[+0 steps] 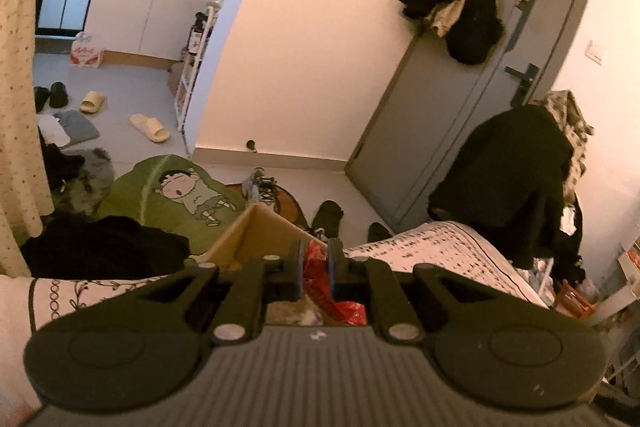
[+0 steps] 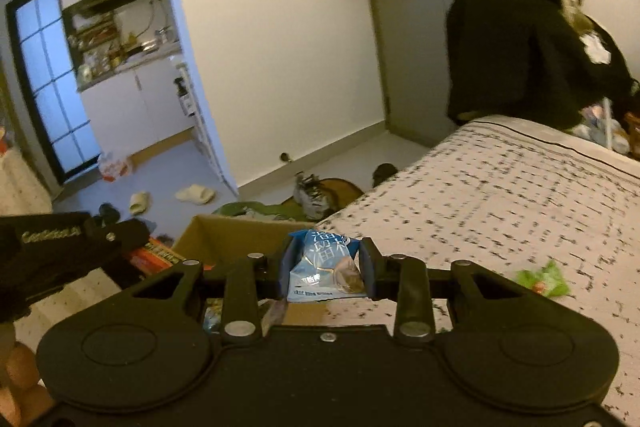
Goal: Organize snacks
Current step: 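Carry the red chocolate bar and blue packet over the box with both tools, then open both tools to drop the chocolate bar and blue packet into the box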
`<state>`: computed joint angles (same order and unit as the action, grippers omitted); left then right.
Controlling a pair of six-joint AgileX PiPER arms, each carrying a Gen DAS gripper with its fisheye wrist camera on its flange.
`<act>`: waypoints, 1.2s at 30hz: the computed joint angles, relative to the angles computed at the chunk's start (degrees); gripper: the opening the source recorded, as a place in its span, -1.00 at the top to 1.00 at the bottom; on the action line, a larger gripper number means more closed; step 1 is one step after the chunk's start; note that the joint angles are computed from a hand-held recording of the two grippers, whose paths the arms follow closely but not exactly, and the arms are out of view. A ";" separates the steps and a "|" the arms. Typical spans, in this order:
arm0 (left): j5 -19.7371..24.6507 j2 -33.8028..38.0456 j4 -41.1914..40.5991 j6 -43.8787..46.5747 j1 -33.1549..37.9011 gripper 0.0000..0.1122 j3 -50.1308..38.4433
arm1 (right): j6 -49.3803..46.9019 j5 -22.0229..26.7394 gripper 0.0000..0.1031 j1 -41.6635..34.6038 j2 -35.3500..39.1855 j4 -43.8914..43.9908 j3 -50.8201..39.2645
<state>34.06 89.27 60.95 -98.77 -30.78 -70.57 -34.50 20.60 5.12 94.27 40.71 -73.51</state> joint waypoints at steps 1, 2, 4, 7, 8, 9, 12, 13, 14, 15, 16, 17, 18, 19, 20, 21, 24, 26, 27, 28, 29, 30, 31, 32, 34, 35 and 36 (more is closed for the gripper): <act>-0.55 -0.06 -0.43 0.43 0.72 0.82 0.27 | -1.03 0.02 0.36 0.35 0.05 0.41 -0.05; -1.13 -0.08 -0.95 0.81 1.41 0.82 0.55 | -2.72 0.03 0.36 0.53 0.15 1.74 -0.04; -1.85 -0.04 -2.00 1.28 2.47 0.82 1.09 | -3.49 0.11 0.35 0.94 0.49 2.07 -0.53; -2.63 0.45 -4.20 3.00 4.10 0.82 1.12 | -3.54 0.38 0.36 1.65 0.98 1.78 -1.12; -2.65 0.73 -5.14 3.94 4.64 0.82 0.86 | -3.80 0.58 0.36 1.67 1.32 1.74 -1.49; -2.67 0.96 -5.98 4.77 5.07 0.82 0.65 | -3.63 0.52 0.35 1.86 1.53 1.27 -1.71; -2.64 1.45 -9.00 7.64 6.16 0.82 -0.32 | -2.60 0.46 0.36 2.47 2.56 -0.32 -3.06; -2.91 1.51 -10.44 8.90 6.58 0.81 -0.58 | -3.00 0.69 0.36 2.42 2.92 -0.13 -3.60; -2.56 1.48 -10.96 8.91 6.68 0.79 -0.73 | -4.15 1.12 0.36 2.20 3.44 0.86 -4.25; -2.69 1.20 -11.31 8.93 6.89 0.75 -0.49 | -4.75 1.23 0.36 2.26 3.76 1.37 -4.55; -2.63 1.17 -12.05 9.32 7.06 0.75 -0.65 | -5.35 1.45 0.36 2.19 4.11 1.70 -4.90; -2.19 1.26 -13.28 10.46 7.21 0.73 -1.14 | -5.75 1.63 0.36 2.23 4.70 1.60 -5.47; -1.71 1.27 -14.21 11.45 7.31 0.69 -1.40 | -5.99 1.73 0.36 2.31 5.14 1.52 -5.95; -1.07 1.20 -14.91 12.28 7.30 0.67 -1.72 | -6.67 2.07 0.35 2.20 5.87 2.07 -6.73; -0.44 1.04 -15.22 12.68 7.25 0.63 -1.92 | -6.57 2.28 0.35 2.21 6.52 2.31 -7.39; 0.35 0.87 -15.47 13.11 7.12 0.58 -2.16 | -5.89 2.68 0.36 2.21 7.31 2.22 -8.39; 2.45 0.28 -17.29 15.98 7.03 0.35 -3.05 | -6.26 3.99 0.36 2.29 9.81 3.16 -11.64; 4.71 -0.08 -18.57 17.12 6.84 0.24 -3.77 | -7.60 4.47 0.36 2.41 11.04 3.77 -13.31; 5.66 -0.29 -18.65 17.28 6.57 0.21 -3.93 | -8.74 4.74 0.35 2.26 11.45 4.92 -13.83; 6.03 -0.73 -18.66 17.55 6.42 0.20 -3.63 | -10.39 5.23 0.34 1.86 11.67 6.93 -14.09; 6.37 -1.13 -18.88 17.97 6.31 0.18 -3.37 | -12.58 5.79 0.33 1.25 11.75 9.78 -13.99; 6.73 -1.17 -19.22 18.42 6.33 0.13 -3.49 | -14.43 6.29 0.25 0.70 11.79 12.24 -13.84; 7.16 -1.29 -19.53 18.87 6.25 0.09 -3.47 | -15.49 6.16 0.00 0.08 11.40 14.00 -13.06; 7.50 -1.26 -19.72 19.20 6.19 0.01 -3.51 | -14.82 6.00 -0.12 -0.26 10.99 13.47 -12.54; 8.45 -1.06 -19.76 19.25 6.07 -0.10 -3.90 | -16.44 6.03 -0.28 -1.35 9.85 14.42 -11.01; 9.27 -0.91 -19.72 19.15 5.95 -0.23 -4.26 | -16.05 6.41 -0.28 -1.82 9.44 13.76 -10.70; 10.31 -0.62 -19.37 18.71 5.78 -0.30 -4.81 | -14.50 7.53 -0.28 -2.41 9.13 12.11 -10.85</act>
<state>44.37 88.65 41.58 -80.06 -25.00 -75.38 -49.00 28.12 2.71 103.40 52.82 -84.36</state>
